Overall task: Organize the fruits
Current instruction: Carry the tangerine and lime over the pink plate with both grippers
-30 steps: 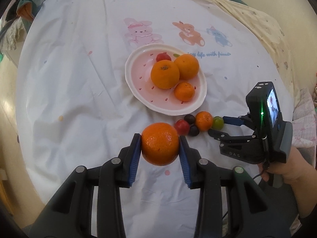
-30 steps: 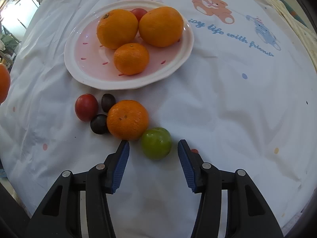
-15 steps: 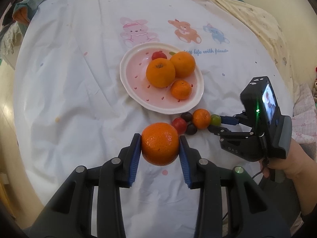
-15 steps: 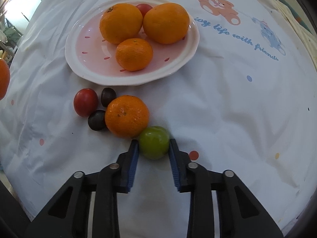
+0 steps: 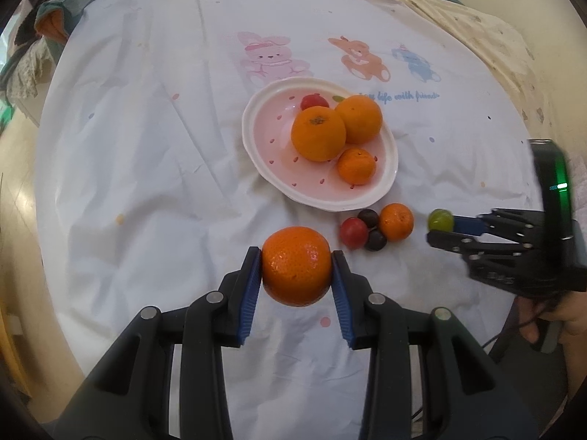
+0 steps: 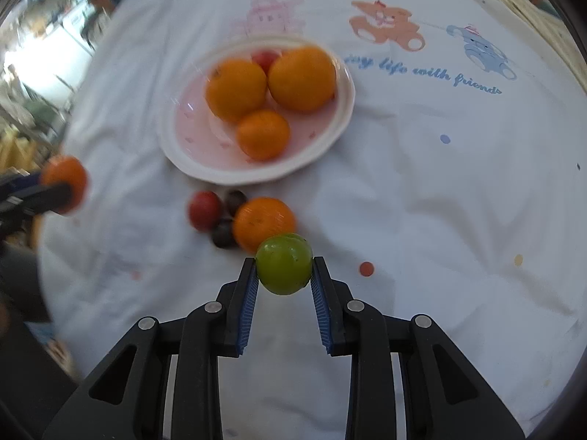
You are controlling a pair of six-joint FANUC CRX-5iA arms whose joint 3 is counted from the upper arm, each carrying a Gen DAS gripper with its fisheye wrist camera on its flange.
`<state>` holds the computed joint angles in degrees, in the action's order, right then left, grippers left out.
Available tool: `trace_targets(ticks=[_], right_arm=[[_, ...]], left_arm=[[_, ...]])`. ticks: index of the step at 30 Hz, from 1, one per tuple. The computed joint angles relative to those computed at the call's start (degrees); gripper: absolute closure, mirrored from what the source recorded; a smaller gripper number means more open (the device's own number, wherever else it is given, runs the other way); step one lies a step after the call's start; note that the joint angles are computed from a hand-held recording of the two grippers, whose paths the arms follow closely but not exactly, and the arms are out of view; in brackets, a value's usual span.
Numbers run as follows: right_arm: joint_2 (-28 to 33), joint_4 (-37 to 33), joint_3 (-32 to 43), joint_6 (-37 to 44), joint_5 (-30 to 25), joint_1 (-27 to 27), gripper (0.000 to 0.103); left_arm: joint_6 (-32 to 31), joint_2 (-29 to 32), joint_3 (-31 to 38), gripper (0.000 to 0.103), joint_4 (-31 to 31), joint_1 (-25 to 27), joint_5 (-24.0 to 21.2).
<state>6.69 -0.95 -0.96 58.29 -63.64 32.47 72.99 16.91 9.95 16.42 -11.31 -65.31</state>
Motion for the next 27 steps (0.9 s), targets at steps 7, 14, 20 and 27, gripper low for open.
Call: trace_targets(ticks=[7, 14, 20, 27], right_arm=[[-2.3, -2.8, 2.9, 0.7, 5.4, -3.0, 0.072], [5.1, -5.3, 12.7, 6.9, 5.2, -7.6, 0.072], [14.6, -7.1, 22.6, 10.9, 2.0, -10.2, 0.072], [23.8, -9.4, 31.8, 13.1, -1.3, -11.9, 0.072]], left_arm=[[0.8, 2.7, 7.6, 0.07, 0.1, 1.3, -1.5], [3.1, 12.5, 20.4, 0.07, -2.4, 0.1, -3.7], [4.0, 20.5, 29.2, 0.07, -3.2, -1.8, -4.8], [5.1, 30.1, 41.1, 0.07, -4.2, -3.6, -10.3]])
